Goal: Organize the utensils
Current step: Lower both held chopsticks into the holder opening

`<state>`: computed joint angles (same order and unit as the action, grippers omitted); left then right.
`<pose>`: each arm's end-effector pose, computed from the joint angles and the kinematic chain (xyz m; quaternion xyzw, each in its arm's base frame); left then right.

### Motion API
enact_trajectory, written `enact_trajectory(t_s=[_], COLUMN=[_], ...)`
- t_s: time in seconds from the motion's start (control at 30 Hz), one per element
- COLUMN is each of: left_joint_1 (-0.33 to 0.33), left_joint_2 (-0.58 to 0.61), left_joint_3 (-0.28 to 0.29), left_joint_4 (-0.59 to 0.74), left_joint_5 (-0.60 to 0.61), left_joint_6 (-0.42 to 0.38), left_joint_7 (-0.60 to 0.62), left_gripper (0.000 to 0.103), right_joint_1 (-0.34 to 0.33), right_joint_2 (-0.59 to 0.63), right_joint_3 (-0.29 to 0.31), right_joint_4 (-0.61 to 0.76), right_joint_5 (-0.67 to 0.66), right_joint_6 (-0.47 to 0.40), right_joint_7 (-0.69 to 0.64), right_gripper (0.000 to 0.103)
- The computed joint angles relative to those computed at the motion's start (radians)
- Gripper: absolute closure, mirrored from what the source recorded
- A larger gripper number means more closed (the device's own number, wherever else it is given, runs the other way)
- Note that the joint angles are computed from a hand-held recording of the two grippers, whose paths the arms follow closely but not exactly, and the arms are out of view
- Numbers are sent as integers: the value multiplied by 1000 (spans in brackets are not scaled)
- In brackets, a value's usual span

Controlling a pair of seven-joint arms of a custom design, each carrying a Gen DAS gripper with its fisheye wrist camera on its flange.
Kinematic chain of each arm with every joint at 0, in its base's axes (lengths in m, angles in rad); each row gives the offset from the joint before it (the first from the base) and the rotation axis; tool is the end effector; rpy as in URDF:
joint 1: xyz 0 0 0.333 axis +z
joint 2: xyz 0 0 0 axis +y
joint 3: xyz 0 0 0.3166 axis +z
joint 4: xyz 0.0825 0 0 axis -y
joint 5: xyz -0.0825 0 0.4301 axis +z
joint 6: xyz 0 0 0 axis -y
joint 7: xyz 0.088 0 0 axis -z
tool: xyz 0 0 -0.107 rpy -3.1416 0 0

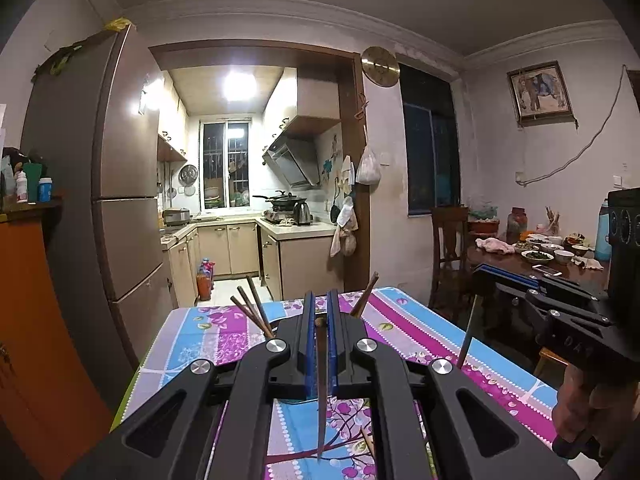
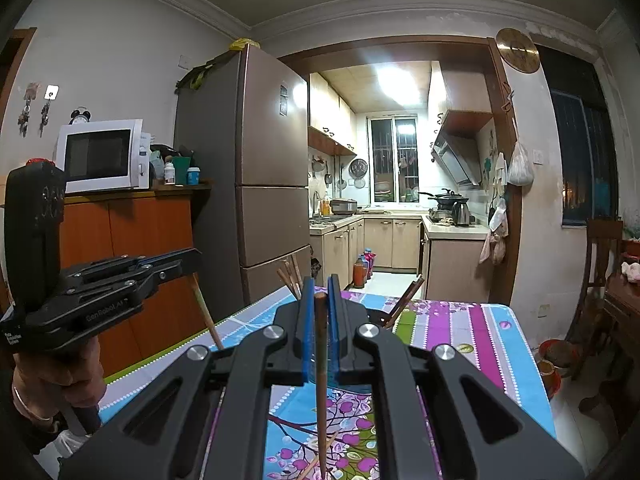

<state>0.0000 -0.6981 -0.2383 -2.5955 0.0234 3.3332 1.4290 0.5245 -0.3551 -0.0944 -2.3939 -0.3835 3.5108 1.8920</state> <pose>0.3998 -0.1236 0.6318 -0.4794 0.5865 -0.4909 0.4304 0.4379 0.2439 0.6079 -0.6555 0.3604 -0.3134 0.5851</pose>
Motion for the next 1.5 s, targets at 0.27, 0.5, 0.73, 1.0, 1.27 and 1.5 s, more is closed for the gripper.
enact_trajectory(t_s=[0.27,0.5,0.73,1.0,1.27,1.5], left_joint_1=[-10,-81,-194,-73,338,305], left_joint_2=[29,81,191,355,570,727], left_joint_3=[5,77,199,96,-370,-370], left_joint_4=[12,40,168,409,682,758], left_joint_5=[3,20,49,5,-410,-519], left_joint_6=[36,47,43,102,172,170], left_joint_7=[8,35,61,75,469,598], left_gripper=[96,97,97,97,97,97], right_joint_1=[8,-15,32,-63,-132,-238], right_joint_2=[28,43,106,241,453,600], right_joint_3=[-17,-6,-71,2,126,232], right_joint_4=[37,52,177,402,638,751], right_joint_5=[-26,-51,-169,-164,215,235], right_joint_6=[8,23,-3,-14,-39,-68], right_joint_7=[30,54,165,214,-119,-99], right_gripper=[98,98,98,98,98,98])
